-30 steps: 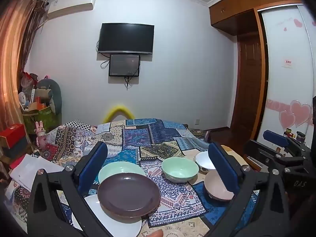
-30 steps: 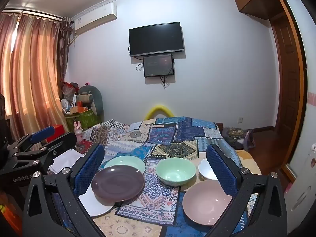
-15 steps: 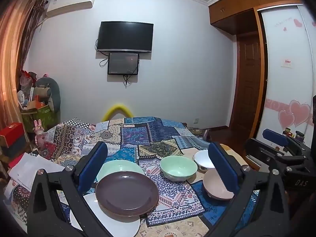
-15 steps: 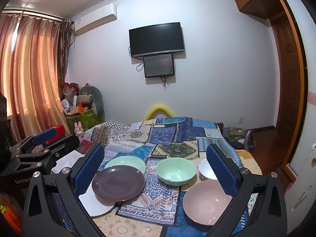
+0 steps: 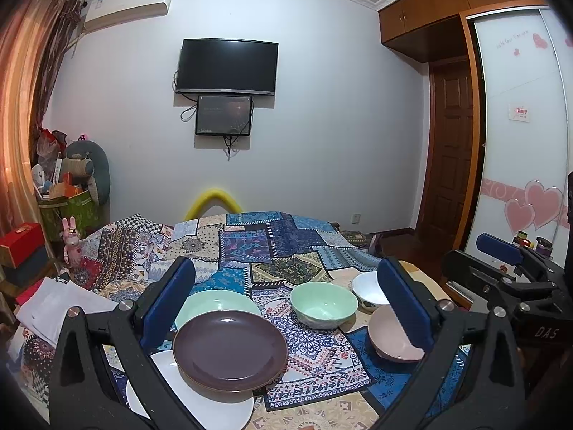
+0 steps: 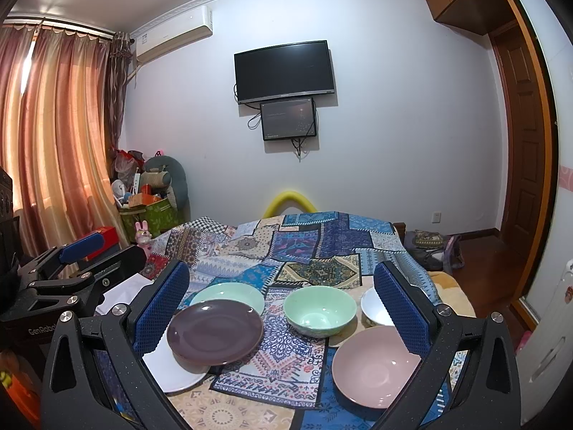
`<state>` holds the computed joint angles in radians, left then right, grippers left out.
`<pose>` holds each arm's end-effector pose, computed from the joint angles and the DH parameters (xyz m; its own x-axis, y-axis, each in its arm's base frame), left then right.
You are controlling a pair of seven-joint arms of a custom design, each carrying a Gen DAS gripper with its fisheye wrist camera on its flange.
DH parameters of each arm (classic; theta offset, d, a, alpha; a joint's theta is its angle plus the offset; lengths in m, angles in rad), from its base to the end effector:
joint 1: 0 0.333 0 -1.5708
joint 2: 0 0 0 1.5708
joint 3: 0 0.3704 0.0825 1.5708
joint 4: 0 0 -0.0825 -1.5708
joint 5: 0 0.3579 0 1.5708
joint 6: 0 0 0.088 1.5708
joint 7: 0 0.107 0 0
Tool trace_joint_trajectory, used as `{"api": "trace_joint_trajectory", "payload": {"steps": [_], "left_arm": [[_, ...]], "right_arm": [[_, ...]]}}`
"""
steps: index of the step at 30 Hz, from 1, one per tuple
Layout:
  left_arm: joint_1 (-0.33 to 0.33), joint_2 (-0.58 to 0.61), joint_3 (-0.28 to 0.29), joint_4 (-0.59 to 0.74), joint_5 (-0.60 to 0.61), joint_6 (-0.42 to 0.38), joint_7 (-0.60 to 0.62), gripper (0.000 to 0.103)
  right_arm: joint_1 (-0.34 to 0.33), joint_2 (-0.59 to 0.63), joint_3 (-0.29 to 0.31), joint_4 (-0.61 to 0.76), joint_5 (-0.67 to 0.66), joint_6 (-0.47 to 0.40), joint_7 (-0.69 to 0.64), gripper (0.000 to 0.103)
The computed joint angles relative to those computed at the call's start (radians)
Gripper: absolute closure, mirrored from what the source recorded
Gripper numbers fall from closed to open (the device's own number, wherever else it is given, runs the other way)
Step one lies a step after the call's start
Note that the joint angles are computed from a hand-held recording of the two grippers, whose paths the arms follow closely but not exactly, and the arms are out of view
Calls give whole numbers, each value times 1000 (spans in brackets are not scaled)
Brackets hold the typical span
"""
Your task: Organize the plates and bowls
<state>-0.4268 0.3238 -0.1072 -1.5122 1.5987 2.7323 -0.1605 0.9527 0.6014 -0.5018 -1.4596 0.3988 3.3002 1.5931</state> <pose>0.5821 -0.3731 0.6101 -0.1002 -0.9933 0.0585 -0.2465 -0.0322 -0.9686 0.6286 0.4001 0.5837 0.3490 -0.9306 -0.1103 -0.2753 0.0106 -0.9613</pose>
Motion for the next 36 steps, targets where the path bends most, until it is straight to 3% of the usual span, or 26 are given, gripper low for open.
{"api": "trace_joint_trajectory", "payload": {"steps": [36], "left_arm": [[-5,1,3,0,-12,-13,5,0]], "right_arm": [[26,3,-23,-8,7,-1,11,0]]}}
